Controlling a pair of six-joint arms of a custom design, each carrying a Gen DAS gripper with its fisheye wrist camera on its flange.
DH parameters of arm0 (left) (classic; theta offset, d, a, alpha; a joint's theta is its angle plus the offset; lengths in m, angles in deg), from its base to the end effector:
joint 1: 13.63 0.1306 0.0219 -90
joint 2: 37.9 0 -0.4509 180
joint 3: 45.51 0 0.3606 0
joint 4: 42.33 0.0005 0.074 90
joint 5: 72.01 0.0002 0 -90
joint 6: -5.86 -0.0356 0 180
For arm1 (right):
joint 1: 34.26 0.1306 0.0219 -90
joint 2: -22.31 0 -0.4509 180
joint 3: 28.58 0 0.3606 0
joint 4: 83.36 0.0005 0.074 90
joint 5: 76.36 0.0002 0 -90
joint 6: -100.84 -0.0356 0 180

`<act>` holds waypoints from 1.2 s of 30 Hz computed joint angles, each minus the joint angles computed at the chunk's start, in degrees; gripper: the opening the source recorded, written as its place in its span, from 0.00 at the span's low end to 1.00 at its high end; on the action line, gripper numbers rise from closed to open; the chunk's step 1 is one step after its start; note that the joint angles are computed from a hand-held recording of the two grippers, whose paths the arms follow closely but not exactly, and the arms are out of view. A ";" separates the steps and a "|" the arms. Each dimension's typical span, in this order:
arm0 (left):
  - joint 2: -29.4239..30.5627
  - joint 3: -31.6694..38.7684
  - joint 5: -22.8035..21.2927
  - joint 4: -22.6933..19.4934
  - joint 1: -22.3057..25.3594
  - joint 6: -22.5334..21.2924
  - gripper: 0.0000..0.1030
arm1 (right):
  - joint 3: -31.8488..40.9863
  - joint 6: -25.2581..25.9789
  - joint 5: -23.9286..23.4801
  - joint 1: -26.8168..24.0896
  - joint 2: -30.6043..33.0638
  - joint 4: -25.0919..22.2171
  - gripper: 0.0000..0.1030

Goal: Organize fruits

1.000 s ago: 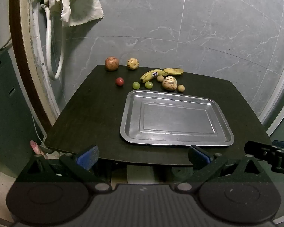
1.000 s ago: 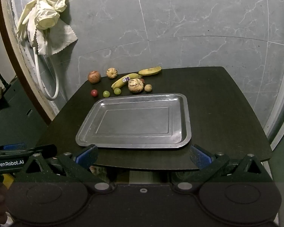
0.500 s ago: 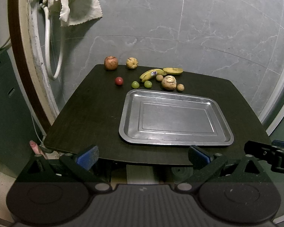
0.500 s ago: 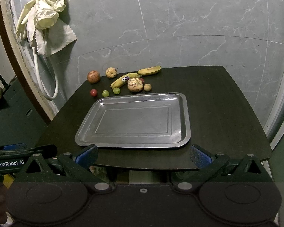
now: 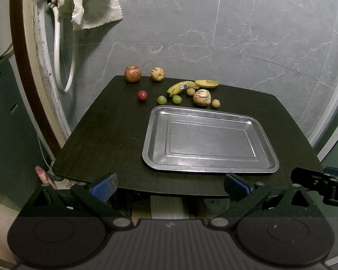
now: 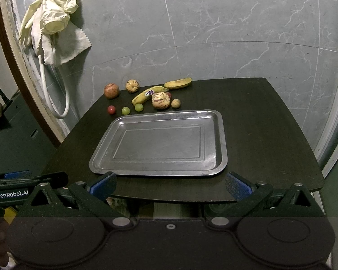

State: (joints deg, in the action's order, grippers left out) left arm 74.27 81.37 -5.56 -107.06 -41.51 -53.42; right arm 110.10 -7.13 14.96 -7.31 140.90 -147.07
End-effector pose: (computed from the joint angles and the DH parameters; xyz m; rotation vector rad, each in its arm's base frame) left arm 0.5449 -0.2727 0.5579 -0.2357 2.3378 0.0088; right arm 0.5849 0.2959 0.5746 -0.1732 2.3542 0.3612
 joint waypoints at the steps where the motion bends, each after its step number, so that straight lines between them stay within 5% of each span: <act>1: 0.00 0.00 0.00 0.00 0.00 0.00 1.00 | 0.06 0.01 -0.01 0.00 0.03 -0.03 1.00; 36: 0.57 -0.73 1.30 0.08 0.72 0.58 1.00 | 4.50 -0.27 -0.10 0.21 2.83 -2.54 1.00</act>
